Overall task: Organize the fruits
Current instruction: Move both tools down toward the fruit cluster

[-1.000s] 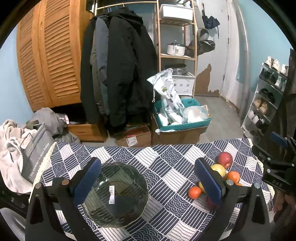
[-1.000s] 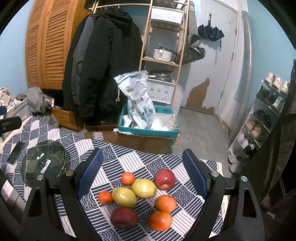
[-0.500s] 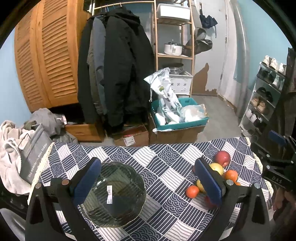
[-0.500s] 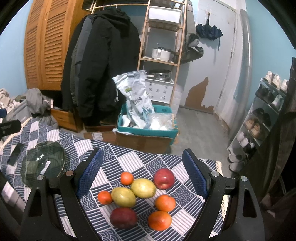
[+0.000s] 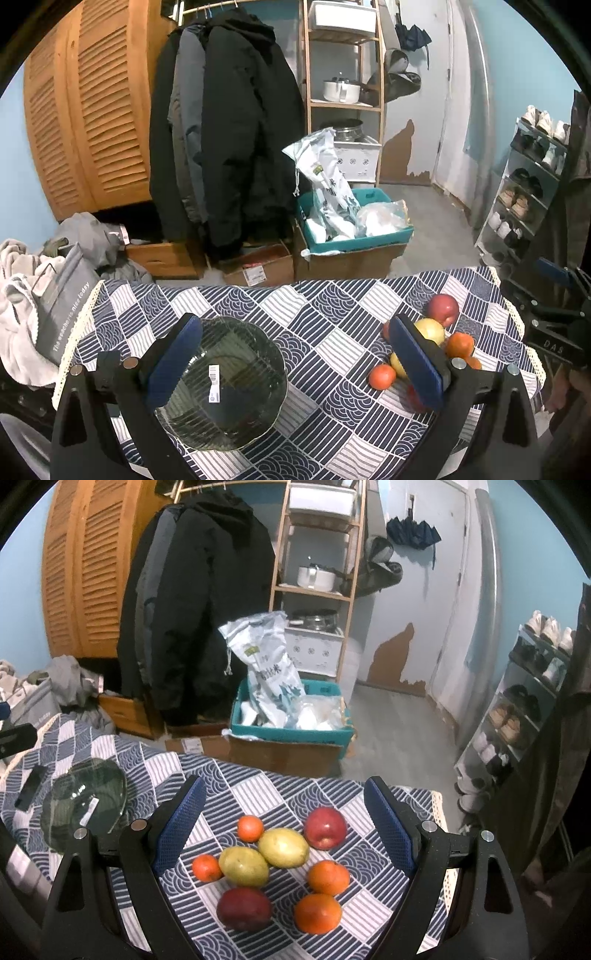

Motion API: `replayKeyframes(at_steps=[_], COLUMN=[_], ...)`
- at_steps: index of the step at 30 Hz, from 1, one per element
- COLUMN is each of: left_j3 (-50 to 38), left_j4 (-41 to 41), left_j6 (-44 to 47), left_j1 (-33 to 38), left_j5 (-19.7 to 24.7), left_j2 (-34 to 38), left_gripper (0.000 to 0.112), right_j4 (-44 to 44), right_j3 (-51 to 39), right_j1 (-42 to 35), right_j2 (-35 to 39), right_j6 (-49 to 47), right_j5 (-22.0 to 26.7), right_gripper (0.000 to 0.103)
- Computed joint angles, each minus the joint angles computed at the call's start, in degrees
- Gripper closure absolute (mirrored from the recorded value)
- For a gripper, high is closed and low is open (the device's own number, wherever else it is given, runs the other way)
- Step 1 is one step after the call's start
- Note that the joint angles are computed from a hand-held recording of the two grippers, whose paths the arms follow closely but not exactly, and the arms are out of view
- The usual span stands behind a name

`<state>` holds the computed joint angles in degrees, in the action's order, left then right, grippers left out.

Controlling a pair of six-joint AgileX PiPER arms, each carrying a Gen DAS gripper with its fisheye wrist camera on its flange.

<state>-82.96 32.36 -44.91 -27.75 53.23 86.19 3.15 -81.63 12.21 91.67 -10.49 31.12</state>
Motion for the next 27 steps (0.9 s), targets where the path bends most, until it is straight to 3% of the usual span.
replayKeyframes(at_steps=[14,21,27], left_j3=[0.2,-0.4,-1.2], left_j4=[-9.7,-11.7,-18.0], left_j6=[5.6,7.8,12.8], left_j1=[1.8,1.7,3.3], left_j5=[-2.2,-2.4,-3.8], left_j2=[6.8,10.5,14.9], left_gripper=[0.011,0.011,0.011], right_j4=[-5.2,-3.3,-3.6], right_j3=[-0.9,-0.6,-1.7], right_j1=[-2.9,-5.4,-7.0], right_j2=[5.5,7.7,12.6], right_j6=[3.4,2.4,4.0], right_j5=[5.6,8.9,12.6], right_gripper=[0.017,0.017,0.017])
